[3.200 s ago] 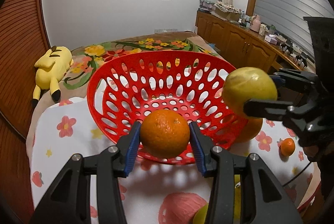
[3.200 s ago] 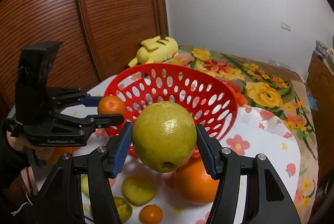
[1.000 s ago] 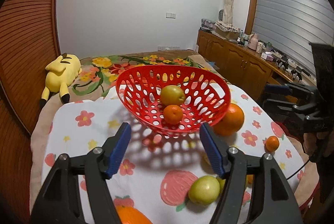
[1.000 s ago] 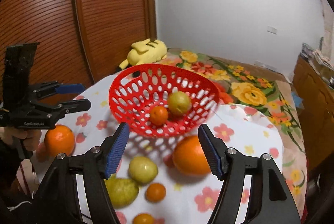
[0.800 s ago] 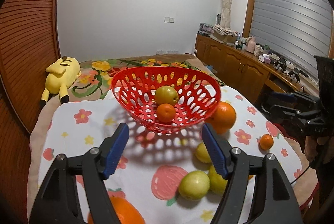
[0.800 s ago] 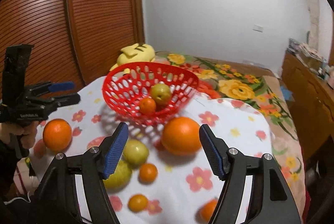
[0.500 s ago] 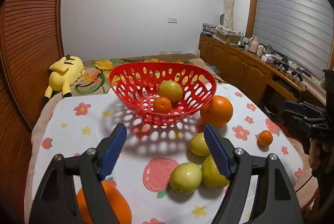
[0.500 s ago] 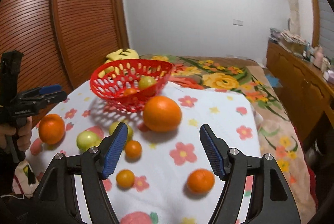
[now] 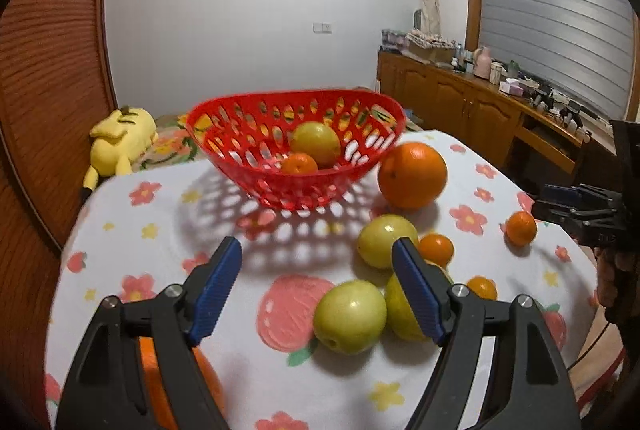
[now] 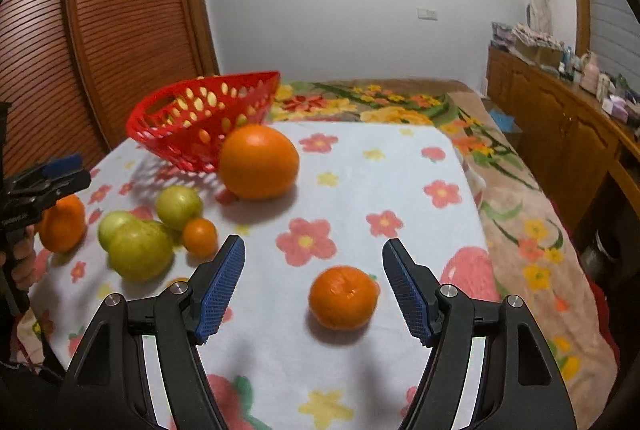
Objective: Organize fruits
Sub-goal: 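Grasp a tangerine with the right gripper while the left moves toward a green apple, then grasp the green apple with the left gripper while the right holds the tangerine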
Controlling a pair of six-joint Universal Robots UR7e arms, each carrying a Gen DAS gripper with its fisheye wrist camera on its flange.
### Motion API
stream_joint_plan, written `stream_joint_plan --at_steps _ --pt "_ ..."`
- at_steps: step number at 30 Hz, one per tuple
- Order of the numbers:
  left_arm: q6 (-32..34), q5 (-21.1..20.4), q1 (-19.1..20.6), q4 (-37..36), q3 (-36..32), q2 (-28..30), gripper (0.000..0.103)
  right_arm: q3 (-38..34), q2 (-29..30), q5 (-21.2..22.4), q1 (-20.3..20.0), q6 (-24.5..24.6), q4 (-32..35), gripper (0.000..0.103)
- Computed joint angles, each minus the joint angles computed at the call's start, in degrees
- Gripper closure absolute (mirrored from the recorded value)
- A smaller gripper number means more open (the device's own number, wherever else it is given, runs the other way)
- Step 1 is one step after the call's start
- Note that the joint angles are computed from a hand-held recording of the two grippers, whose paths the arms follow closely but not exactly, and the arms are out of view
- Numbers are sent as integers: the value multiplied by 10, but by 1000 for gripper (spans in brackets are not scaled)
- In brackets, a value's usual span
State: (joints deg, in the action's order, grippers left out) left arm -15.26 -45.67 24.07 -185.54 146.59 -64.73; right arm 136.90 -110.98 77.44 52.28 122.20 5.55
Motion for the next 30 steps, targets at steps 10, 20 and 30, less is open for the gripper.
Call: stream_joint_plan --at_steps 10,20,30 --pt "-20 -73 31 11 -1 6 31 -11 40 19 -15 7 -10 30" --pt "-26 -87 35 28 -1 16 49 -22 75 61 -7 27 -17 40" --pt "-36 -90 46 39 -2 16 46 -25 79 65 -5 28 -10 57"
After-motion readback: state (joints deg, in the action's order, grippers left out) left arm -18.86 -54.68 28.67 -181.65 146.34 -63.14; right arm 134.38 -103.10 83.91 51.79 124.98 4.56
